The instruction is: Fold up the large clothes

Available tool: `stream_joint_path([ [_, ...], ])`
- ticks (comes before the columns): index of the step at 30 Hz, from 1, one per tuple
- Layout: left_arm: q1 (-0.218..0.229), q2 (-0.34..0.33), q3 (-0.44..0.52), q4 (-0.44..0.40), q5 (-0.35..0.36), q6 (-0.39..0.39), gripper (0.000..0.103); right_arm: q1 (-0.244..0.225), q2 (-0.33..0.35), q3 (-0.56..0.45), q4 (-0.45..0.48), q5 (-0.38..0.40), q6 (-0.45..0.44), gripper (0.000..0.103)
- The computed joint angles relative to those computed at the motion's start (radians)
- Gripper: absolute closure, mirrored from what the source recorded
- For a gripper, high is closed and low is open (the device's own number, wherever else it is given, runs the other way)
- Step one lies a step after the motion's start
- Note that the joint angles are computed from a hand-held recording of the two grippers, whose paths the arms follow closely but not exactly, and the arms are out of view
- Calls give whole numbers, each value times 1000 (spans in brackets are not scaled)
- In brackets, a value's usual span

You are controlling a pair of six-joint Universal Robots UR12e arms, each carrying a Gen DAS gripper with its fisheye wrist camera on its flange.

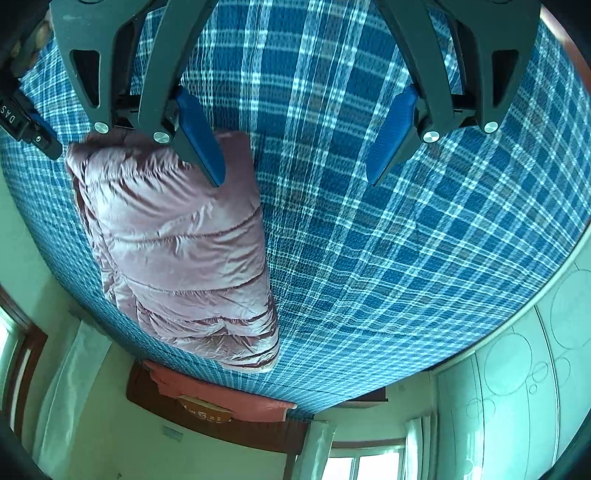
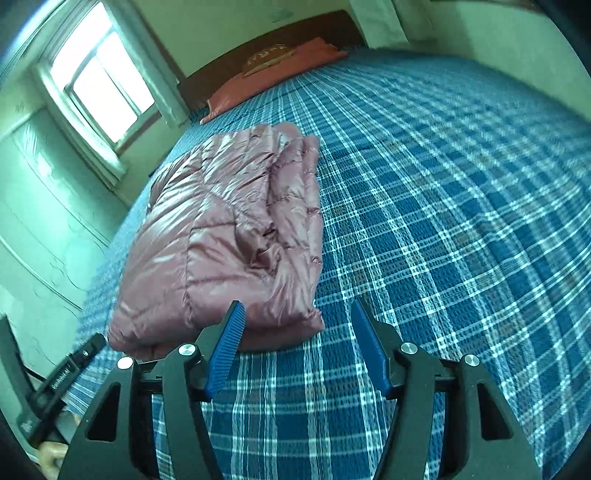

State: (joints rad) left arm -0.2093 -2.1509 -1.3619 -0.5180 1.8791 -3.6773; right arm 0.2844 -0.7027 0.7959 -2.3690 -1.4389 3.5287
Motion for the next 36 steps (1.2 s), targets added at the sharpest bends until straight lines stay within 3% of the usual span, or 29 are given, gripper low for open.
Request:
stream_joint_path([
  [2, -8, 5, -8, 7, 25, 3, 17, 13, -7, 6, -3, -44, -32, 43],
  [8, -30, 14, -19, 12, 88, 28, 12, 41, -29, 38, -22, -135, -93, 43],
  [12, -43, 23, -27, 18, 123, 55, 11, 47, -34, 47, -33, -144, -99, 37],
  [21, -58, 49, -28, 60, 142, 70, 10, 65, -58, 55, -84, -177, -143, 32],
  [28, -79, 58, -10, 82, 203, 110, 5, 79, -78, 58, -144, -210, -190, 31],
  [36, -86, 77, -16, 137, 211, 116, 5, 85, -101, 70, -200, -217, -212, 31],
])
